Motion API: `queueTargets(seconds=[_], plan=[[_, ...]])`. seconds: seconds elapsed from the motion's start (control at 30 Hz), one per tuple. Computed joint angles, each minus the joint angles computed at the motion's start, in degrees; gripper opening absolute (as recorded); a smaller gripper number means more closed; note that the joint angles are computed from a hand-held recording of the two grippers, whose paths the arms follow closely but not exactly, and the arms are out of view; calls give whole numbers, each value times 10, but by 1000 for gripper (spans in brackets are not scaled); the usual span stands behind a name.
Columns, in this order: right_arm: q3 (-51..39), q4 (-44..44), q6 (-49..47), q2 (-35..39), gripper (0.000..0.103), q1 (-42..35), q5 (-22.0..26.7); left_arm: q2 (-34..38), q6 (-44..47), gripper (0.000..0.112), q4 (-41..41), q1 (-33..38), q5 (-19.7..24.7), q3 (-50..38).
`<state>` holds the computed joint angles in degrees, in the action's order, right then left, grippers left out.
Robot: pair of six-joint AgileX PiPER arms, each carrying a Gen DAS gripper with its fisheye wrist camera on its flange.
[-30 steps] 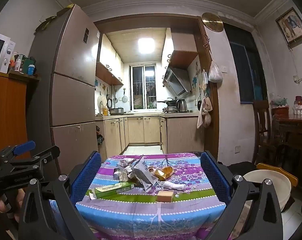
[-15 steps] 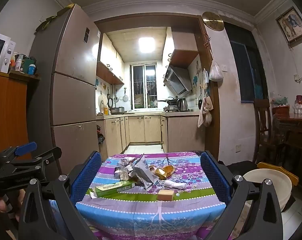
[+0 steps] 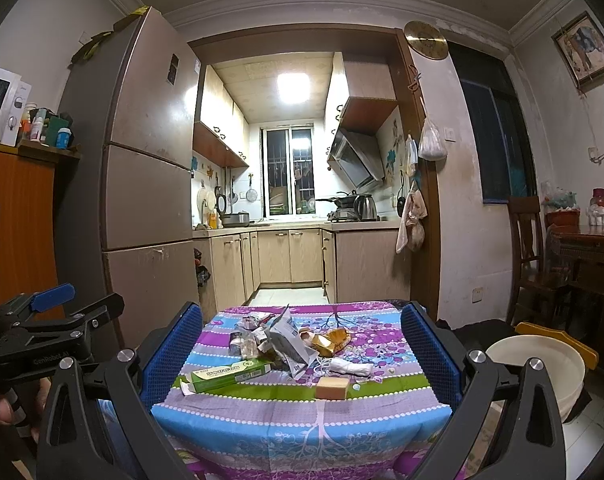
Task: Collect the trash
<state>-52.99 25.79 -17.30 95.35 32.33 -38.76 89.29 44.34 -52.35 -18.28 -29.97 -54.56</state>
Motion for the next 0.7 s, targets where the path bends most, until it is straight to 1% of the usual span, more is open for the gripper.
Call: queueTargets(seconds=[0.03,0.07,0.1,0.33,0.37,0.5,0.7], plan=[[-21,-19,18,21,99,-21,5,0,0,98,0,0,0,0],[-21,-44,34,23,99,-27,7,0,-2,98,1,0,0,1],[-23,-47,34,23,99,-29,9,0,0,98,1,0,0,0],[-17,-43,36,32,99,-23,-8,0,0,98,1,1,2,0],[-24,-43,32,23,99,-28,10,0,-1,98,1,1,0,0],[-23,-47,36,24,99,-29,9,0,-2,98,3,1,1,0],[-24,-40,29,26,99,-27,7,1,-9,98,11,8,13,-3]])
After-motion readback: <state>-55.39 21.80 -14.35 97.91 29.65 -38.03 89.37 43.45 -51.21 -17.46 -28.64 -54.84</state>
